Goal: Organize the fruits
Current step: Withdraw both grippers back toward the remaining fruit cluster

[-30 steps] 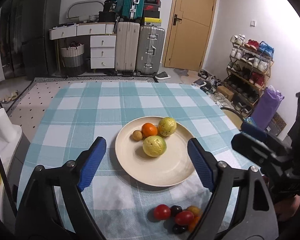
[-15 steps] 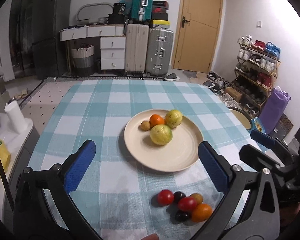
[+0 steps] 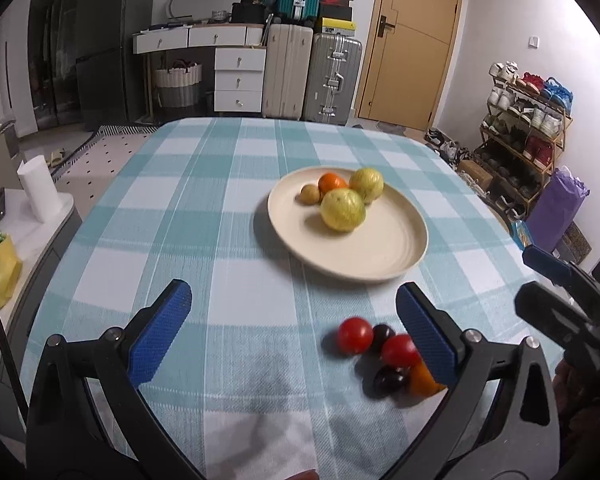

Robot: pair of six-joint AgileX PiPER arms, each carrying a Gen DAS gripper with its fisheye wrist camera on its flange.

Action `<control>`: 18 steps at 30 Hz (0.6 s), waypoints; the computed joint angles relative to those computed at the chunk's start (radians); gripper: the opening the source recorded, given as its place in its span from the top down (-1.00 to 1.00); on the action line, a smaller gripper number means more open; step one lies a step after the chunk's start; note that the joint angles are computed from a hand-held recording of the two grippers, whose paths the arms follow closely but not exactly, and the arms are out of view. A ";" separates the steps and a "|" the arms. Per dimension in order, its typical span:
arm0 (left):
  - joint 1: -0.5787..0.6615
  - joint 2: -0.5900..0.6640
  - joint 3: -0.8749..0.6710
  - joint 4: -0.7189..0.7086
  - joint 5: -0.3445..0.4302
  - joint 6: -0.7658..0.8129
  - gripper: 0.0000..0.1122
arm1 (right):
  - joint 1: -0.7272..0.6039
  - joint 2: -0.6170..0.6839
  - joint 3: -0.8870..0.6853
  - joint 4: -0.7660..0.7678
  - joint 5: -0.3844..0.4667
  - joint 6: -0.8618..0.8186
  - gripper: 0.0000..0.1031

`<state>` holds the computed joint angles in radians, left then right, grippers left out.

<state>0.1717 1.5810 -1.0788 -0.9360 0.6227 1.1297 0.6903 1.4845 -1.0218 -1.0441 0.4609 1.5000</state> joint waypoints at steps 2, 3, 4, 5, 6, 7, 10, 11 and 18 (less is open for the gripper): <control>0.007 0.004 0.020 -0.001 -0.003 0.017 -0.82 | 0.007 -0.010 0.022 -0.003 -0.018 0.013 -1.00; 0.008 0.006 0.028 0.006 -0.004 0.013 -0.82 | 0.007 -0.011 0.031 0.005 -0.025 0.010 -1.00; 0.014 0.010 0.037 0.002 0.000 0.021 -0.82 | 0.008 -0.014 0.037 0.017 -0.030 0.005 -0.99; 0.017 0.012 0.039 0.005 0.004 0.020 -0.82 | 0.005 -0.015 0.048 0.038 -0.045 -0.004 -0.99; 0.020 0.015 0.043 0.010 0.004 0.016 -0.82 | 0.008 -0.016 0.054 0.048 -0.048 -0.005 -0.99; 0.023 0.019 0.052 0.004 0.003 0.025 -0.82 | 0.006 -0.016 0.062 0.060 -0.056 -0.009 -1.00; 0.027 0.022 0.065 -0.002 0.002 0.042 -0.82 | -0.014 -0.009 0.083 0.150 -0.109 -0.071 -0.99; 0.027 0.023 0.070 -0.005 -0.002 0.049 -0.82 | -0.033 -0.004 0.093 0.226 -0.150 -0.130 -0.99; 0.034 0.042 0.077 -0.008 0.001 0.063 -0.82 | -0.048 0.023 0.113 0.386 -0.200 -0.249 -0.99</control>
<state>0.2062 1.6229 -1.0015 -0.9444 0.6238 1.1923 0.6423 1.5079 -0.9086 -0.6581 0.2604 1.2508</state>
